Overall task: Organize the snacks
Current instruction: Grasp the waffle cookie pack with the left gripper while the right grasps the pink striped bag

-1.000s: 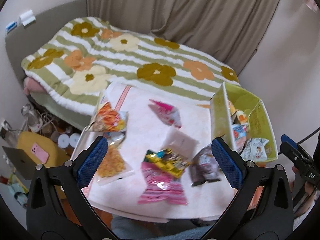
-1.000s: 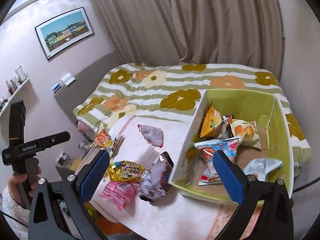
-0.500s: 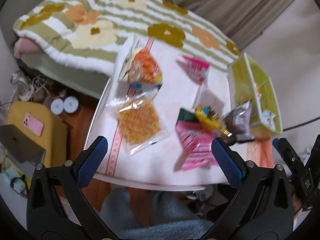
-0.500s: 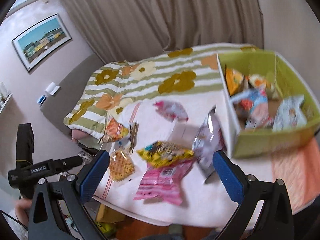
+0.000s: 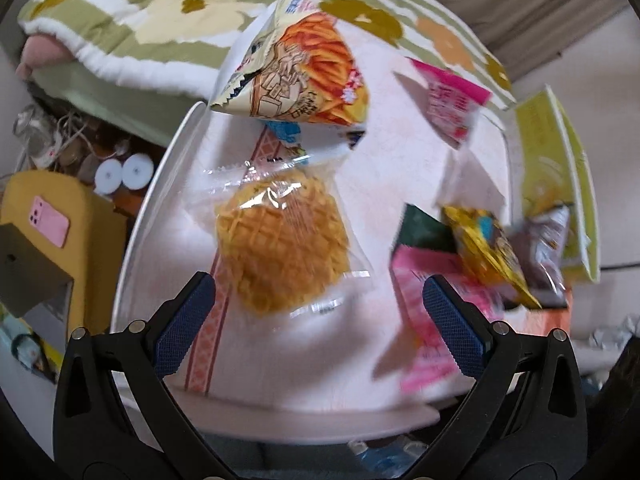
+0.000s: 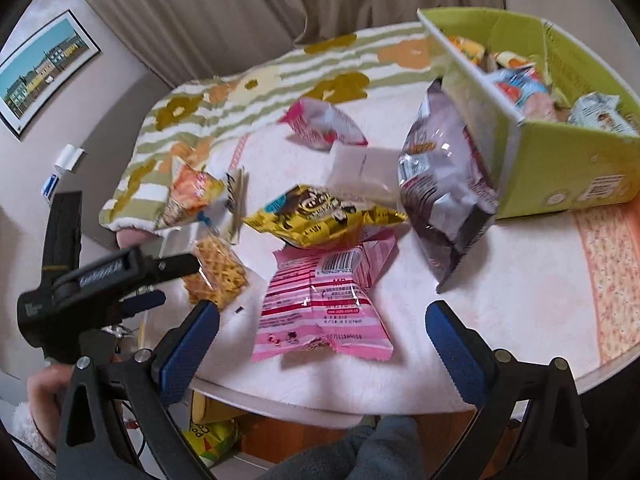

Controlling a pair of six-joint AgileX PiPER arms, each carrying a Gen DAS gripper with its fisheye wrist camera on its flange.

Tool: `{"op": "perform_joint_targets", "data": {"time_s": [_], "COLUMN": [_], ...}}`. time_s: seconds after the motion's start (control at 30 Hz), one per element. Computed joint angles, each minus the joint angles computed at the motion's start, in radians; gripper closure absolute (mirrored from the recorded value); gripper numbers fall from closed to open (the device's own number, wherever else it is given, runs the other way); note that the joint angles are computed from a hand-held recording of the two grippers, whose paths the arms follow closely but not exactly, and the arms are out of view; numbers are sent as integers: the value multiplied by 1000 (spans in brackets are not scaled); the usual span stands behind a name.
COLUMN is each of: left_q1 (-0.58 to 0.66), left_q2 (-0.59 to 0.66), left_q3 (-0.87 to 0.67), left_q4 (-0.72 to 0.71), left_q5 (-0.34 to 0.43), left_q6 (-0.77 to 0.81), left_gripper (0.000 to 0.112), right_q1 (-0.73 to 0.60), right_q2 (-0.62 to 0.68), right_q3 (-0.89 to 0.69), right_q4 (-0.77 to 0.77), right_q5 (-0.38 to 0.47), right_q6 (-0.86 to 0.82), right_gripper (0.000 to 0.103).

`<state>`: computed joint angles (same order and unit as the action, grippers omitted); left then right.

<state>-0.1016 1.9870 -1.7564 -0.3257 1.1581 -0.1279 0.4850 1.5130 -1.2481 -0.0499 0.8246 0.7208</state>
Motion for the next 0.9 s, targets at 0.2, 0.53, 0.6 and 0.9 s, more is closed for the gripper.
{"op": "perform_joint_targets", "data": {"time_s": [0.2, 0.53, 0.6, 0.9], "left_q1": [-55, -106, -116, -114], "left_q2": [98, 185, 181, 152], "left_q3": [-78, -165, -165, -143], "left_q4": [97, 234, 249, 243], "left_q5": [-15, 26, 23, 11], "left_q6": [-104, -156, -145, -104], "left_gripper": [10, 11, 16, 34], "right_q1": [-45, -55, -54, -55], "right_q2": [60, 125, 139, 178], "right_q3": [2, -33, -38, -79], "right_q4": [89, 103, 110, 120], "right_q5": [-33, -26, -25, -1], "right_q6": [-127, -205, -219, -261], "right_gripper": [0, 0, 0, 0]}}
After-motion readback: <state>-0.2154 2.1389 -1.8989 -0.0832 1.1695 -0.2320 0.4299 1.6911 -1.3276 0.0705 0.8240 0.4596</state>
